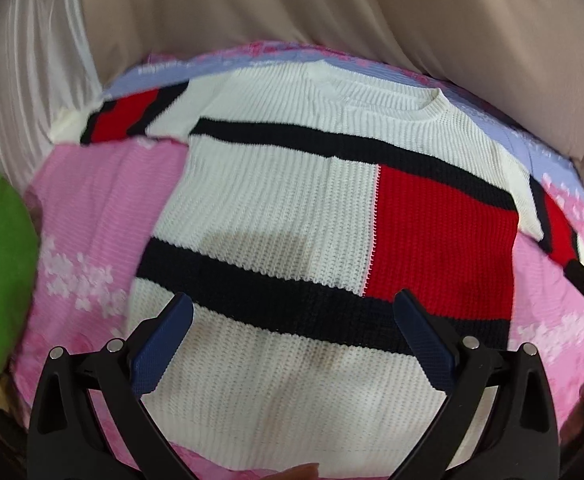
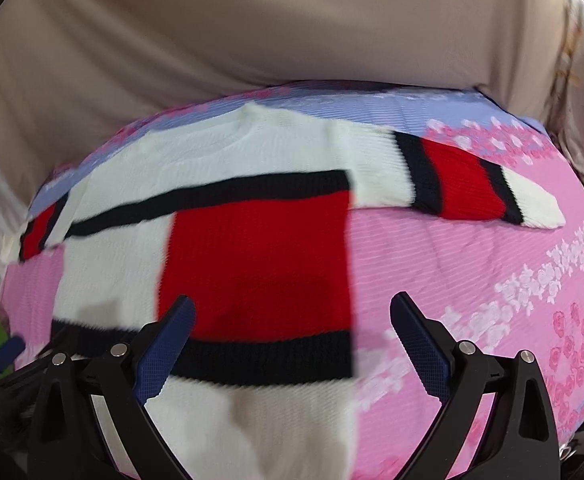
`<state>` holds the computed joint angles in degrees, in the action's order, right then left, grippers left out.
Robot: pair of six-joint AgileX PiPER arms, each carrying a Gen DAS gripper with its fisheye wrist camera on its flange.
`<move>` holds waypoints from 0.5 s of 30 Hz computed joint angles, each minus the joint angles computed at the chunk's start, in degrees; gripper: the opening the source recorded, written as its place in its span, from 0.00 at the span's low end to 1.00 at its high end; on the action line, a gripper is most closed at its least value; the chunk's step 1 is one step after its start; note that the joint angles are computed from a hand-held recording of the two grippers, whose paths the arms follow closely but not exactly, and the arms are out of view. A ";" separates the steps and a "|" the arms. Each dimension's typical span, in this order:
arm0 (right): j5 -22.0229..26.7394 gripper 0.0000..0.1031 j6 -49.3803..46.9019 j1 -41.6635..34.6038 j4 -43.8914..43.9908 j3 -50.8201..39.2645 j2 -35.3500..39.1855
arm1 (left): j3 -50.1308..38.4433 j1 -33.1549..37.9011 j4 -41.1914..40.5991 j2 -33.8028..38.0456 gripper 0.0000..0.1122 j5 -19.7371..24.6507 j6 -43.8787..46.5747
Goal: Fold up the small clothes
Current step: 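Grasp the striped sleeve cuff with the right tool and fold it across the body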
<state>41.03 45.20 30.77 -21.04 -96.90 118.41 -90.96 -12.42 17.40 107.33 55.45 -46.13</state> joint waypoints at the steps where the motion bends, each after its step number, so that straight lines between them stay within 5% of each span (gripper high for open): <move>1: -1.59 0.91 -1.68 -3.84 2.08 0.59 0.09 | 0.81 0.80 -0.71 -0.38 0.87 -0.87 -1.09; 5: -4.26 0.85 -9.06 -21.43 15.56 -3.00 4.71 | 2.94 1.35 1.57 -0.97 0.87 -3.01 -4.89; 8: -0.14 0.76 -10.84 -31.07 20.46 -13.76 13.19 | 2.03 1.88 0.44 0.20 0.87 -2.75 -3.47; 12: 7.60 0.67 -8.54 -36.88 18.94 -29.45 24.18 | 0.69 2.47 -1.72 2.01 0.87 -2.69 -3.38; 15: 7.18 0.54 -6.89 -38.23 19.46 -32.69 27.38 | -0.21 2.57 -2.83 2.93 0.86 -3.07 -2.38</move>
<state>48.21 38.31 -7.46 -1.58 -129.60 145.78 -91.17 -9.85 14.57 110.26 52.38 -48.50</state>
